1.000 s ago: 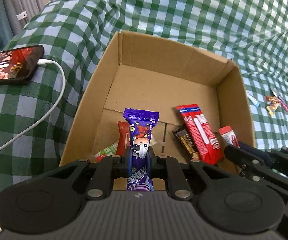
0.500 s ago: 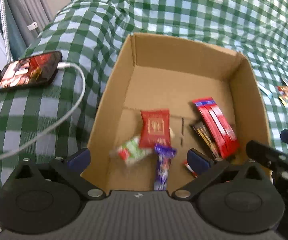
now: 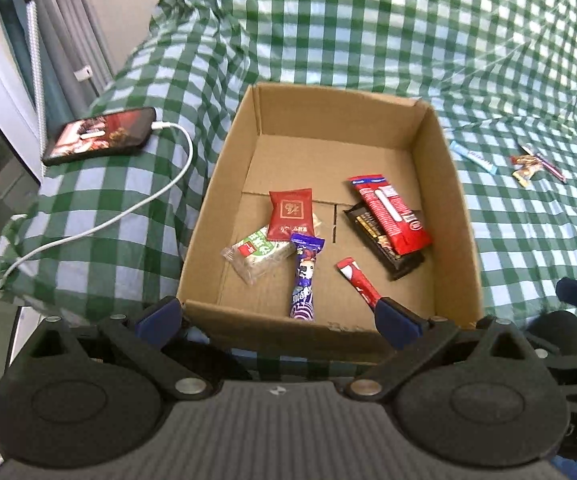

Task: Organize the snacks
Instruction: 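Carry both snacks over the box and open both tools to drop them, then lift both tools away and move them back to the sofa snacks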

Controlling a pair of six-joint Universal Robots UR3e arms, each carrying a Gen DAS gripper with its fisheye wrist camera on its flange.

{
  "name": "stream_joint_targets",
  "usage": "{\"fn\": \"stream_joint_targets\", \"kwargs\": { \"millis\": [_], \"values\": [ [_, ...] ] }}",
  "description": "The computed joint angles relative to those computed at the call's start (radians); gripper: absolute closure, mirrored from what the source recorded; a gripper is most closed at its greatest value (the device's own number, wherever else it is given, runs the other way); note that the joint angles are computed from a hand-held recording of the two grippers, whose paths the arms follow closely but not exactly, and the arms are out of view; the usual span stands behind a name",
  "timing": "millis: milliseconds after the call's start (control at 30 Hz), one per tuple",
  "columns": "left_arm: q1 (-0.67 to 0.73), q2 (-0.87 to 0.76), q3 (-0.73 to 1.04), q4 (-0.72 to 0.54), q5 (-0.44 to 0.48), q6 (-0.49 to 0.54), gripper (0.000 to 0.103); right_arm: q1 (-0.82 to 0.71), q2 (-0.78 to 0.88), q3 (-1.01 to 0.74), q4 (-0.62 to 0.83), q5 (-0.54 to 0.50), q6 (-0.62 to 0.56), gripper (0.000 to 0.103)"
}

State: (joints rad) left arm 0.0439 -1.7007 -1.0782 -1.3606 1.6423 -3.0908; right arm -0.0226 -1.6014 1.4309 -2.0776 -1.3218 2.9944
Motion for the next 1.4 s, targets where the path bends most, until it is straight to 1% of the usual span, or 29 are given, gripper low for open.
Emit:
{"fn": "stream_joint_targets", "kwargs": {
  "millis": [133,267,467,667,800,933,1033,1267,1400],
  "values": [
    [-0.029,0.08,-0.053,0.0,0.017,-0.015,0.0,-0.013,-0.098,0.07,-0.025,0.017,-0.01,0.006],
    [-0.06,0.132,-0.086,0.009,0.04,-0.029,0.0,-0.066,-0.195,0.136,-0.015,0.061,-0.027,0.006],
    [-0.105,0.17,-0.095,0.013,0.071,-0.038,0.0,-0.152,-0.311,0.214,-0.001,0.127,-0.044,0.006],
    [-0.147,0.174,-0.092,0.024,0.097,-0.046,0.0,-0.233,-0.39,0.256,0.032,0.181,-0.059,0.005],
    [-0.17,0.148,-0.051,-0.005,0.101,-0.041,0.0,-0.281,-0.424,0.273,0.054,0.209,-0.066,0.005],
    [-0.205,0.13,-0.034,0.009,0.125,-0.05,0.0,-0.342,-0.458,0.283,0.087,0.252,-0.086,0.005],
    [-0.222,0.096,0.005,-0.013,0.125,-0.054,0.0,-0.378,-0.467,0.278,0.112,0.27,-0.105,0.005],
    [-0.287,-0.007,0.119,-0.044,0.168,-0.062,0.0,-0.473,-0.471,0.275,0.169,0.326,-0.14,0.005],
    [-0.311,-0.083,0.217,-0.096,0.175,-0.075,0.0,-0.517,-0.461,0.277,0.193,0.349,-0.163,0.005]
  ]
}}
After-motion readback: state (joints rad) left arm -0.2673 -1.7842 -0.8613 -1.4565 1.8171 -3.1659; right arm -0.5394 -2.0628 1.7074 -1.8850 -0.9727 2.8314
